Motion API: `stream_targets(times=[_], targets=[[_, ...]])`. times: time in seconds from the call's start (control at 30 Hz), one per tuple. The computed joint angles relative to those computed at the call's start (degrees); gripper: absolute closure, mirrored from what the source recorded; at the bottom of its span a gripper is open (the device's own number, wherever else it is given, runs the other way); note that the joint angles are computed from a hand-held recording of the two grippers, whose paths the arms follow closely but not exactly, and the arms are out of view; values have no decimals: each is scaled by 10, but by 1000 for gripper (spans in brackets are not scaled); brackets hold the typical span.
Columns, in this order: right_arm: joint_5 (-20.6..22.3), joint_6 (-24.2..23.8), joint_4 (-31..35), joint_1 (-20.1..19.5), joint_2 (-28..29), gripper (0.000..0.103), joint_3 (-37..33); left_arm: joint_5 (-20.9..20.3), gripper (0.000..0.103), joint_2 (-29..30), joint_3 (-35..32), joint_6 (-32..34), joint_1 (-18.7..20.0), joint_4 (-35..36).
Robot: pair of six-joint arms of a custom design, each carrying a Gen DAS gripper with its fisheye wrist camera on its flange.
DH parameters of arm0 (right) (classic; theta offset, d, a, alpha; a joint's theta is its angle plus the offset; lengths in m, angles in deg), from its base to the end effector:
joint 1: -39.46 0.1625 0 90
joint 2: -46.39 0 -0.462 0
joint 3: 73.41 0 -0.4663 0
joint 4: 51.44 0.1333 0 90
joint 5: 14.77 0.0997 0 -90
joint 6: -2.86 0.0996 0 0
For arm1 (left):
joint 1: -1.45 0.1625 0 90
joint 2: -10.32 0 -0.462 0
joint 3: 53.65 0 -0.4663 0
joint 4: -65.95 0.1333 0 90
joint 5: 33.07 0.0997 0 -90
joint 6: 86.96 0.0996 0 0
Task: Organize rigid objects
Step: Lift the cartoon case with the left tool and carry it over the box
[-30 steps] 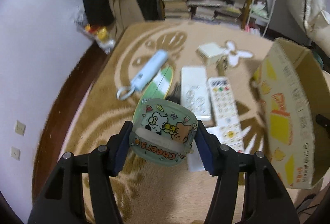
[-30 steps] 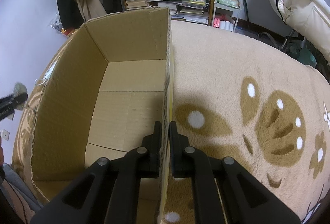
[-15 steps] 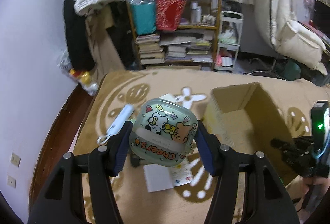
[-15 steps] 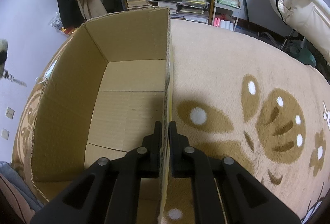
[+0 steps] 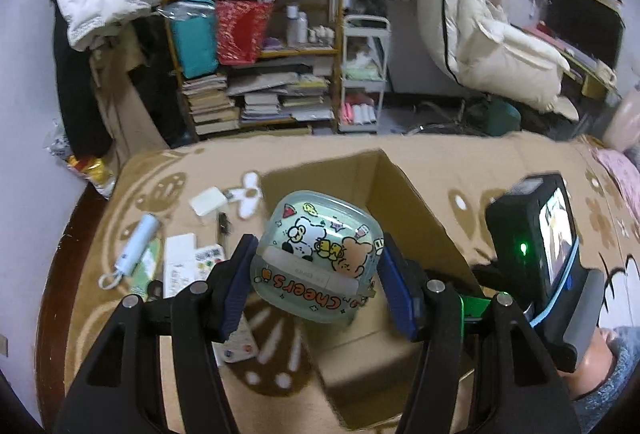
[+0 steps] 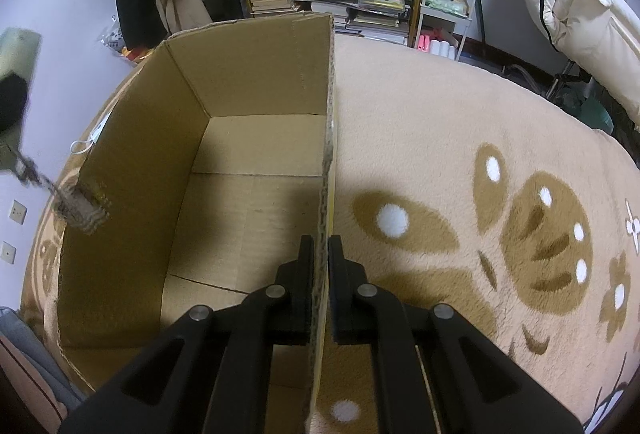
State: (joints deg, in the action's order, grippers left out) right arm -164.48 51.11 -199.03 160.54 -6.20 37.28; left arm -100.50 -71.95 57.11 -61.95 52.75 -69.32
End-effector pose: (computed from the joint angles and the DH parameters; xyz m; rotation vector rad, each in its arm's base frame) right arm 0.3638 -0.5120 0.0825 -0.3241 -2.1848 0.8017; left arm -0.2375 -0.5708 0.3386 1.3820 2.3774 -0.4679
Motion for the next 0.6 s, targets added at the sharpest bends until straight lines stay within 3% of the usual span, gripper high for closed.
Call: stream_targets(times=[0.27, 0.6], targets=[[1, -2, -5, -1, 2, 95, 0, 56, 44, 15, 22, 12, -4, 12], [3, -6, -10, 0, 5, 95, 1, 56, 43, 16, 20, 5, 0, 31]])
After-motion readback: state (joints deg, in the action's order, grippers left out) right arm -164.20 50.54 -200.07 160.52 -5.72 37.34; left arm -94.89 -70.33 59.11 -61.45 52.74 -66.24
